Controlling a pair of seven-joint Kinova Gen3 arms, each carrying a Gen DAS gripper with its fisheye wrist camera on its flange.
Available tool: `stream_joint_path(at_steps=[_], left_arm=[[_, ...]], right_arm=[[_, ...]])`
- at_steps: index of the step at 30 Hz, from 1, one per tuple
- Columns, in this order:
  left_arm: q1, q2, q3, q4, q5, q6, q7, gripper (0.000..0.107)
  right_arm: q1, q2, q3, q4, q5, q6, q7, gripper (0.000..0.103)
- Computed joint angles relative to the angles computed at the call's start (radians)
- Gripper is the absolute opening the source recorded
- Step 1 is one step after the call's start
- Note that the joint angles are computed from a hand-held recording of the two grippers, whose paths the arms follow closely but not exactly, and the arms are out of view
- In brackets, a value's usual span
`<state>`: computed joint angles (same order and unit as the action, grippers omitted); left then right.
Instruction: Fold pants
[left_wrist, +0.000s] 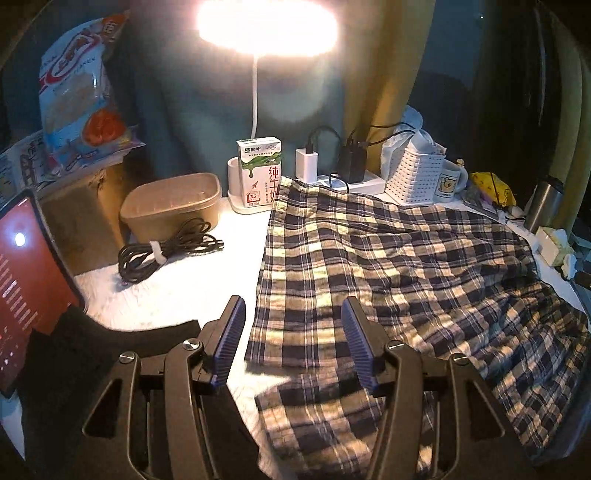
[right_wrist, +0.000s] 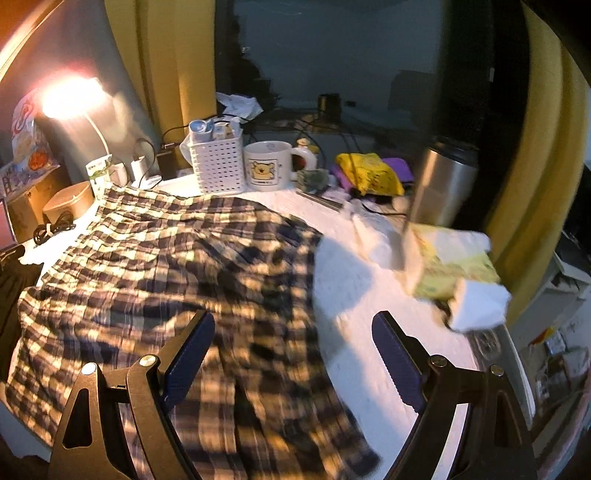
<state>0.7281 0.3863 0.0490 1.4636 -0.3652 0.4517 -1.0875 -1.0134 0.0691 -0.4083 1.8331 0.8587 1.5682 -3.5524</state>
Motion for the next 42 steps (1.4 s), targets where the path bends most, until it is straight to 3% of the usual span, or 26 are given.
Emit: stream_joint_path(at_steps=[8, 14, 16, 20, 24, 26, 27, 28, 29, 30, 32, 34, 39, 42], left_arm=[[-0.044, 0.114, 0.036, -0.157, 0.068, 0.059, -0.089, 0.054], [-0.071, 0.215, 0.051, -0.297, 0.148, 0.113, -0.173, 0.054], [-0.077, 0.239, 0.054, -0.33, 0.172, 0.127, -0.196, 0.054], [-0.07, 0.298, 0.037, -0.415, 0.196, 0.19, -0.214, 0.054], [-0.069, 0.334, 0.028, -0.468, 0.214, 0.258, -0.223, 0.054], [-0.063, 0.345, 0.019, -0.478, 0.214, 0.275, -0.22, 0.054], [-0.063, 0.354, 0.018, -0.489, 0.215, 0.289, -0.22, 0.054], [-0.06, 0.361, 0.015, -0.498, 0.216, 0.3, -0.216, 0.054], [-0.058, 0.367, 0.013, -0.503, 0.217, 0.308, -0.213, 0.054], [-0.057, 0.371, 0.013, -0.505, 0.217, 0.31, -0.214, 0.054], [-0.044, 0.371, 0.002, -0.494, 0.204, 0.294, -0.212, 0.053], [-0.039, 0.369, 0.0, -0.484, 0.195, 0.281, -0.219, 0.03], [-0.032, 0.372, -0.008, -0.492, 0.183, 0.287, -0.213, 0.003], [-0.023, 0.376, -0.02, -0.506, 0.175, 0.287, -0.193, 0.001]], right_arm=[[0.151, -0.015, 0.079, 0.015, 0.047, -0.199, 0.165, 0.088], [0.276, -0.047, 0.139, 0.032, 0.025, -0.365, 0.301, 0.088], [0.332, -0.064, 0.164, 0.036, -0.016, -0.446, 0.364, 0.088], [0.458, -0.064, 0.206, 0.06, -0.087, -0.6, 0.455, 0.07], [0.589, -0.027, 0.218, 0.072, -0.24, -0.713, 0.583, 0.068], [0.601, -0.004, 0.232, 0.086, -0.28, -0.772, 0.629, 0.068], [0.579, -0.002, 0.257, 0.087, -0.275, -0.777, 0.646, 0.068], [0.563, 0.013, 0.263, 0.075, -0.256, -0.766, 0.654, 0.059], [0.564, 0.022, 0.256, 0.066, -0.24, -0.754, 0.654, 0.037], [0.563, 0.029, 0.261, 0.056, -0.237, -0.756, 0.667, 0.029], [0.561, 0.055, 0.271, 0.031, -0.227, -0.753, 0.705, 0.026], [0.544, 0.091, 0.283, -0.007, -0.197, -0.715, 0.722, 0.025], [0.501, 0.146, 0.328, -0.08, -0.103, -0.635, 0.7, 0.024], [0.512, 0.159, 0.351, -0.112, -0.084, -0.621, 0.7, 0.024]])
